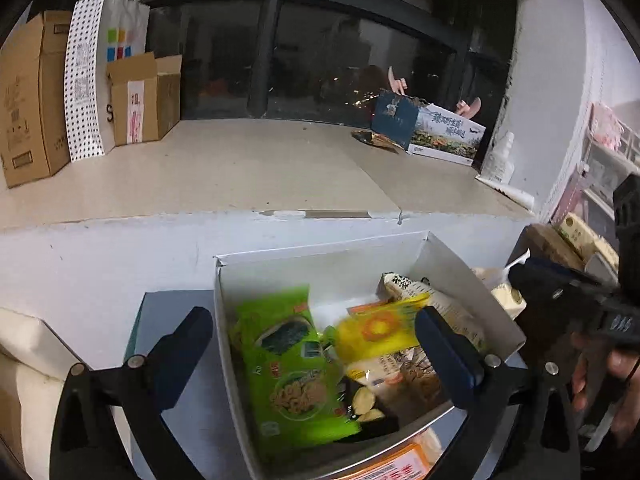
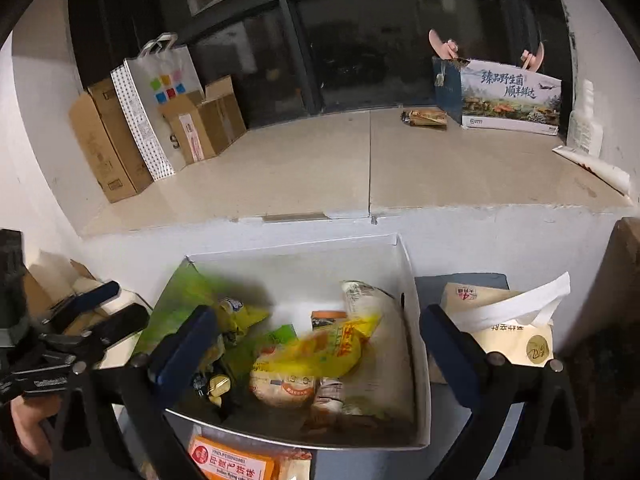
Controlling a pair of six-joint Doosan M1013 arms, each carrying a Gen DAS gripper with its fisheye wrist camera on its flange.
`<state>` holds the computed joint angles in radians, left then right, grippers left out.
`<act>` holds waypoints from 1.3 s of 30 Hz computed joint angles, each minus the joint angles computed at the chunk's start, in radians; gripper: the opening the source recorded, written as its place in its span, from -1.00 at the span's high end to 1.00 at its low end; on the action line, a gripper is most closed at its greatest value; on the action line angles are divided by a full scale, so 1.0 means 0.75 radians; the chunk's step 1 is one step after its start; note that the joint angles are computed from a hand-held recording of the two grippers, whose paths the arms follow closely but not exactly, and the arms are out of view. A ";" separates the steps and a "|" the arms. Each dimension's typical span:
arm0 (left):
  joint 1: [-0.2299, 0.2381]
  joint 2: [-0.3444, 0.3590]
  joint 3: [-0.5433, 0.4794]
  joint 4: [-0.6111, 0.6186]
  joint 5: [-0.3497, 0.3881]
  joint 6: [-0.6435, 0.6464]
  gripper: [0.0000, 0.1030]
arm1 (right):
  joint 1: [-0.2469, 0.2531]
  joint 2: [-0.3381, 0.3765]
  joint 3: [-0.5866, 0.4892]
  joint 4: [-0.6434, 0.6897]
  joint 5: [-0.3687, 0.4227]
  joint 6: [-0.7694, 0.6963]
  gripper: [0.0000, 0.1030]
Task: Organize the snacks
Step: 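Drop both bags into the white box and open both tools, then grasp the yellow cookie bag with the left tool while the right tool grasps the orange packet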
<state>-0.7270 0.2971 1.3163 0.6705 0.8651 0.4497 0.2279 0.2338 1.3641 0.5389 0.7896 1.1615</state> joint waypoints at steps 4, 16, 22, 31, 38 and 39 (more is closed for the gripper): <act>-0.008 -0.013 0.025 0.004 0.007 -0.023 -1.00 | -0.009 -0.024 0.024 0.041 -0.012 -0.068 -1.00; -0.215 -0.246 0.264 0.253 -0.048 -0.195 -1.00 | -0.043 -0.275 0.328 0.370 -0.067 -0.532 -1.00; -0.350 -0.309 0.391 0.276 0.048 -0.279 -1.00 | -0.055 -0.412 0.540 0.473 -0.010 -0.741 -1.00; -0.374 -0.274 0.494 0.044 -0.003 -0.207 -1.00 | -0.121 -0.559 0.732 0.551 0.013 -0.770 -1.00; -0.285 -0.206 0.486 -0.137 -0.064 -0.068 -1.00 | -0.168 -0.634 0.798 0.632 0.000 -0.854 -1.00; -0.272 -0.196 0.482 -0.162 -0.060 -0.044 -1.00 | -0.170 -0.641 0.805 0.630 -0.008 -0.855 -1.00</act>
